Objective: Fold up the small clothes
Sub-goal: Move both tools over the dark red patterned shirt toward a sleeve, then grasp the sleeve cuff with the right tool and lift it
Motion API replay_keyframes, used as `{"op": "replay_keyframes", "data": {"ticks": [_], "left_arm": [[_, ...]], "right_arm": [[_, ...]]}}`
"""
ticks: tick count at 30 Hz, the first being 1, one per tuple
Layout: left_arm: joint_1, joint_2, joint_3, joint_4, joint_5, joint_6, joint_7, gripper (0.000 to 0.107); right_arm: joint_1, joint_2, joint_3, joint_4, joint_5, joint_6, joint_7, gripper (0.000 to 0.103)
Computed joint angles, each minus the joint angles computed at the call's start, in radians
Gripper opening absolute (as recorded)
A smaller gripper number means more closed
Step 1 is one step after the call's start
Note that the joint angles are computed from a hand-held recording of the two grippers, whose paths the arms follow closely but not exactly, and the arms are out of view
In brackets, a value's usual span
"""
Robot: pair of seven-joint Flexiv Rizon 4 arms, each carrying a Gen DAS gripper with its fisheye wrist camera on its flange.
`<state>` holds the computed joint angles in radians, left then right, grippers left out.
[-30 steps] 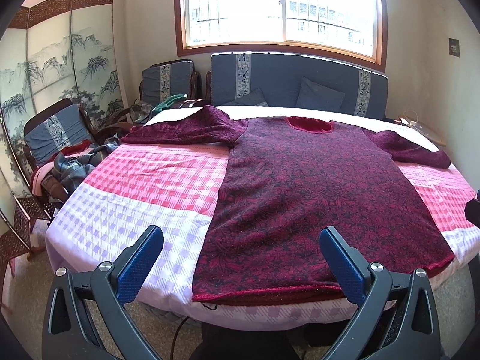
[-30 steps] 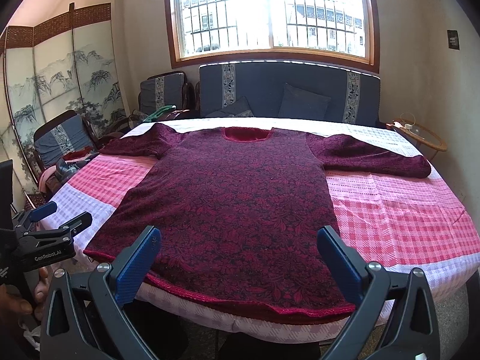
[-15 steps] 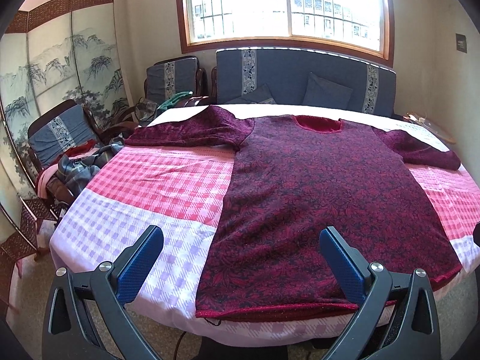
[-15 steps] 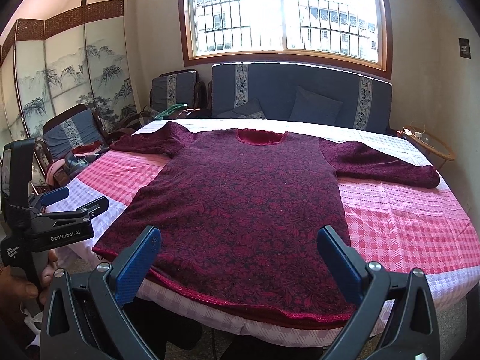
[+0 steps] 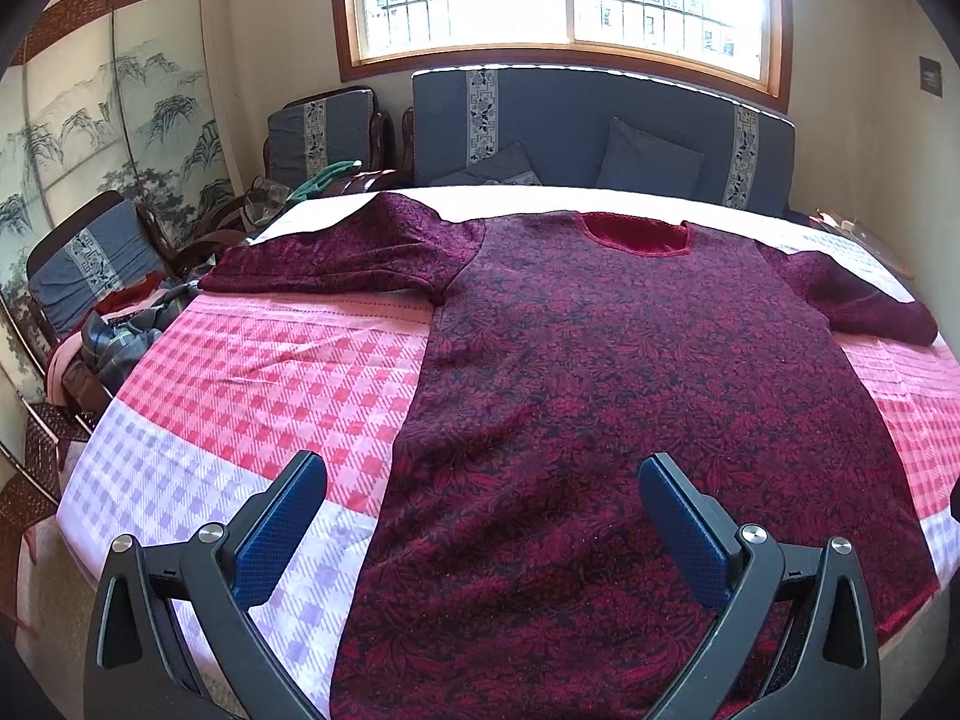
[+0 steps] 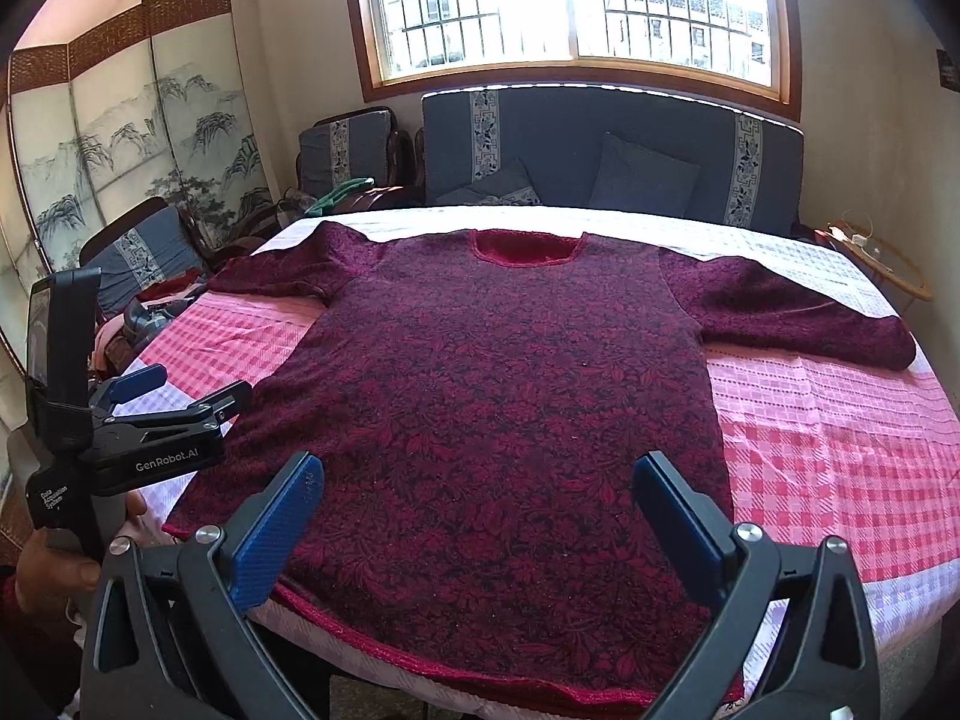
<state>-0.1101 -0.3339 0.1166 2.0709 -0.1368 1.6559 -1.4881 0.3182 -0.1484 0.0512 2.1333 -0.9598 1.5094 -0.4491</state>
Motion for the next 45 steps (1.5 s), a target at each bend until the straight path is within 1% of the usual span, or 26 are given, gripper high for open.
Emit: {"op": "replay_keyframes", "data": {"ticks": [1,5,8,12,15,19,20,23,27,31,35,37,38,39,40,41,42,43,45], "left_arm": [[-0.001,-0.014,-0.002,-0.017,-0.002,-0.007,0.001,0.103],[-0.039,-0.069,0.032,-0.089,0.01,-0.042,-0.011,0.103],[-0.061,-0.103,0.052,-0.136,0.026,-0.059,-0.023,0.103],[-0.091,-0.144,0.077,-0.197,0.05,-0.092,-0.038,0.103],[-0.066,-0.159,0.037,-0.217,0.047,-0.107,-0.033,0.102],[-0.018,-0.171,-0.037,-0.219,0.028,-0.099,-0.007,0.102],[-0.017,-0.174,-0.043,-0.221,0.026,-0.1,-0.002,0.102],[-0.056,-0.189,-0.008,-0.24,0.038,-0.112,-0.009,0.102],[-0.096,-0.205,0.027,-0.271,0.058,-0.14,-0.027,0.102],[-0.091,-0.206,0.017,-0.275,0.069,-0.128,-0.034,0.102],[-0.052,-0.199,-0.037,-0.255,0.051,-0.097,-0.012,0.102],[-0.049,-0.202,-0.048,-0.258,0.04,-0.1,-0.003,0.102],[-0.057,-0.207,-0.042,-0.266,0.039,-0.105,-0.003,0.102],[-0.06,-0.211,-0.04,-0.273,0.038,-0.109,0.0,0.102],[-0.062,-0.215,-0.041,-0.279,0.036,-0.111,0.002,0.102],[-0.065,-0.22,-0.039,-0.287,0.035,-0.113,0.003,0.102],[-0.071,-0.227,-0.035,-0.297,0.036,-0.115,0.003,0.102],[-0.074,-0.233,-0.033,-0.305,0.036,-0.116,0.004,0.102],[-0.087,-0.249,-0.019,-0.327,0.038,-0.126,0.0,0.102]], "right_arm": [[-0.004,-0.011,0.007,-0.01,0.027,-0.004,-0.02,0.103],[-0.009,-0.052,0.015,-0.049,0.128,-0.017,-0.102,0.103],[-0.027,-0.086,0.044,-0.085,0.272,-0.029,-0.203,0.102],[-0.056,-0.128,0.077,-0.131,0.446,-0.042,-0.319,0.098],[-0.091,-0.156,0.11,-0.168,0.572,-0.058,-0.415,0.092],[-0.161,-0.188,0.152,-0.209,0.743,-0.072,-0.526,0.091],[-0.183,-0.196,0.165,-0.219,0.787,-0.076,-0.552,0.091],[-0.262,-0.222,0.208,-0.258,0.927,-0.094,-0.625,0.09],[-0.354,-0.261,0.247,-0.318,1.076,-0.112,-0.723,0.089],[-0.432,-0.317,0.252,-0.411,1.17,-0.144,-0.81,0.086],[-0.517,-0.4,0.236,-0.542,1.254,-0.194,-0.845,0.082],[-0.54,-0.447,0.207,-0.608,1.273,-0.226,-0.83,0.075],[-0.548,-0.472,0.191,-0.641,1.275,-0.244,-0.822,0.072],[-0.55,-0.495,0.167,-0.672,1.27,-0.263,-0.802,0.063],[-0.56,-0.519,0.155,-0.703,1.274,-0.275,-0.785,0.059],[-0.579,-0.544,0.158,-0.736,1.291,-0.278,-0.777,0.059],[-0.606,-0.568,0.175,-0.768,1.316,-0.266,-0.785,0.053],[-0.61,-0.584,0.164,-0.79,1.318,-0.26,-0.772,0.052],[-0.597,-0.61,0.117,-0.826,1.288,-0.255,-0.725,0.052]]}}
